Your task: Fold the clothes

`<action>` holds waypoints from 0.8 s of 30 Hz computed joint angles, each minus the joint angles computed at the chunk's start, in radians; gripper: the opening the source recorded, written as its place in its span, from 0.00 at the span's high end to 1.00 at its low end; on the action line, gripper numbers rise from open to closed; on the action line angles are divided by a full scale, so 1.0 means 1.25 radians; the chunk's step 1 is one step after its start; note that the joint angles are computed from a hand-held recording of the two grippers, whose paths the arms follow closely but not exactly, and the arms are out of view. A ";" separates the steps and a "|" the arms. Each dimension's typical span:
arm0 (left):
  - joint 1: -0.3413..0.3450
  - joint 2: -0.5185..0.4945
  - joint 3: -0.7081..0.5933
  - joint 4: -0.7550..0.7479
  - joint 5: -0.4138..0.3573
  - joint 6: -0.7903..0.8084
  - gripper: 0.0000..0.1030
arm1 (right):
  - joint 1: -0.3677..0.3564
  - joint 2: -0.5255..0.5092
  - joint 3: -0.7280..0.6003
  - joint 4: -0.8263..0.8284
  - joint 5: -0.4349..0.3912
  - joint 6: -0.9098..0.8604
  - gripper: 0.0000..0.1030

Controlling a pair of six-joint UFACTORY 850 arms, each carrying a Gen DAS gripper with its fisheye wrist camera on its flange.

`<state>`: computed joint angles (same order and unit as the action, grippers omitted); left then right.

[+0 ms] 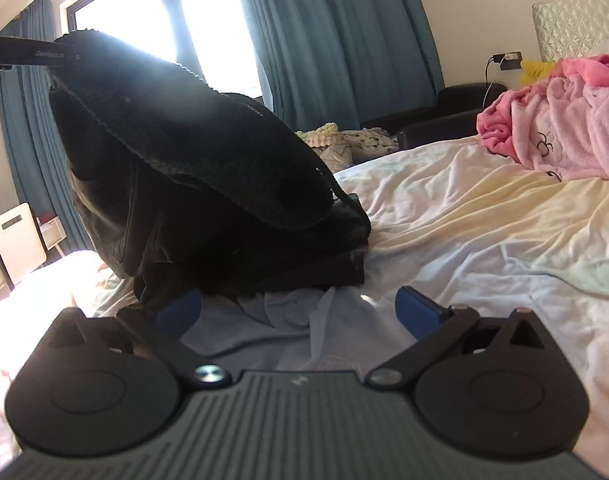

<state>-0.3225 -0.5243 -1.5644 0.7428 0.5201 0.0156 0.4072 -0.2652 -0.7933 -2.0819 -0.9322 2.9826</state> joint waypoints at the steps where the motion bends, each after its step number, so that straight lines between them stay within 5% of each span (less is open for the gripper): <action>1: 0.018 0.029 0.031 0.018 0.009 -0.041 0.85 | 0.008 0.008 0.005 -0.001 -0.007 0.001 0.00; 6: 0.129 0.137 0.175 0.088 0.042 -0.238 0.85 | 0.055 0.037 0.022 -0.032 -0.023 -0.016 0.00; 12: 0.241 0.151 0.267 0.111 -0.007 -0.408 0.85 | 0.086 -0.008 -0.029 -0.134 0.080 -0.072 0.00; 19: 0.314 0.112 0.271 0.212 -0.017 -0.549 0.84 | 0.143 -0.129 -0.159 -0.077 0.214 -0.291 0.00; 24: 0.331 0.100 0.259 0.281 -0.003 -0.575 0.80 | 0.136 -0.148 -0.169 -0.094 0.166 -0.246 0.03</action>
<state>0.0918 -0.3989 -1.2408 1.0943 0.5164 -0.7029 0.5777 -0.4507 -1.0042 -2.1995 -0.7246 2.6750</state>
